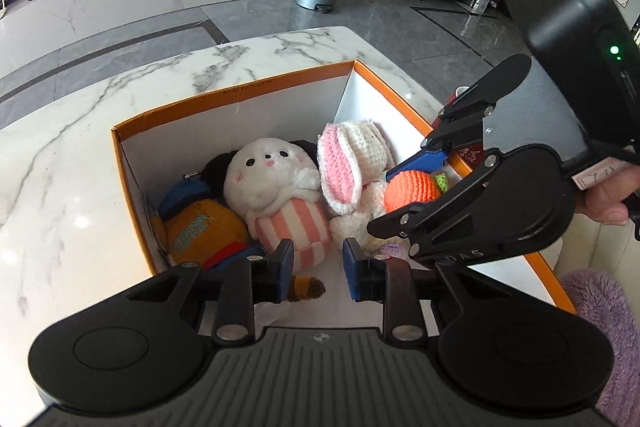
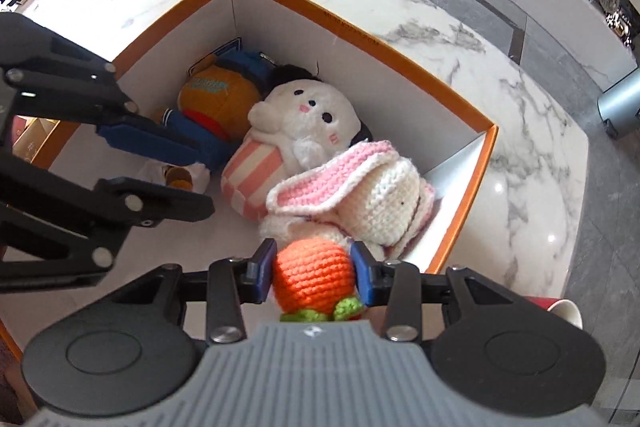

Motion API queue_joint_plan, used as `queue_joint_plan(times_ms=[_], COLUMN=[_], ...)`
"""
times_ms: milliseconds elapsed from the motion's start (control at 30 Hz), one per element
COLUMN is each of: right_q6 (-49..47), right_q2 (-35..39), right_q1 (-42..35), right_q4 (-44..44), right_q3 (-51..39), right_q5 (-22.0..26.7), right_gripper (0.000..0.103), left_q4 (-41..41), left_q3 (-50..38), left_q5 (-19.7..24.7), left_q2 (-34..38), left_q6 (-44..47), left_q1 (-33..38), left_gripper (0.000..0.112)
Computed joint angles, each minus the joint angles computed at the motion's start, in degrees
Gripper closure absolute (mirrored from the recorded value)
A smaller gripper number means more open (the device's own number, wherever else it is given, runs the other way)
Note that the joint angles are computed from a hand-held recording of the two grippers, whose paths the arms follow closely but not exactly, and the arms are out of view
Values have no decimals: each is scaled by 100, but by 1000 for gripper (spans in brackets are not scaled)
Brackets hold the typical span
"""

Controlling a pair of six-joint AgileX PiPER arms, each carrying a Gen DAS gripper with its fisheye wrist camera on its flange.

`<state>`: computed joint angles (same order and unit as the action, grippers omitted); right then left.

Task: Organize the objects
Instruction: 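Release the bunny from left tool while right tool lowers and releases the orange ball in the box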

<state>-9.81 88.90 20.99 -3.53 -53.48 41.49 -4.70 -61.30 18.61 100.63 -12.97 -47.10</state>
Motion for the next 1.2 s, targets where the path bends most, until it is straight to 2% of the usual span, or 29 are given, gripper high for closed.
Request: queue_joint_plan(times_ms=[167,333,467,567,667,733,800,1000,1067,1100,1167,1200], right_q6=[267,-334,-376,-591,-1164,-1187,-1601,-1875,-1573,-1496,-1404,-1060], right_q2=[-252,-540,-444,-251,66,294,474,606,500,412,260,185], right_q1=[183,476,1097,1521,1745,1871,1824,1786,1856,1868,1849,1874], right_q4=[-116,632,838,1066,1442,1259,1517,1636,1301,1203,1137,857], right_q3=[91,286,589,769,766,762,761,748,777,787,793,786], right_q5=[80,181,-387,-1049,-1395,-1643,-1787,-1867,-1859,-1788,-1591,-1451], right_gripper=[61,61,61,61,61,61,60,58,52,46,43,37], left_q4=[645,1775,2212,2300,2177,2088,2006,1761,1771,1756,1677,1665], left_q3=[395,725,964,1138,1308,1375,1462,1565,1593,1622,1677,1703], left_q5=[-32,191,392,495,508,500,468,347,348,333,325,331], left_q2=[-569,-1156,-1491,-1668,-1810,-1856,-1907,-1872,-1878,-1895,-1939,-1961], left_q6=[-634,-1850,-2211,-2319,-2197,-2098,-1990,-1755,-1770,-1769,-1710,-1708], left_q1=[-82,-140,-112,-34,87,146,200,335,332,324,322,311], left_gripper=[81,81,82,81,81,81,81,81,81,81,81,81])
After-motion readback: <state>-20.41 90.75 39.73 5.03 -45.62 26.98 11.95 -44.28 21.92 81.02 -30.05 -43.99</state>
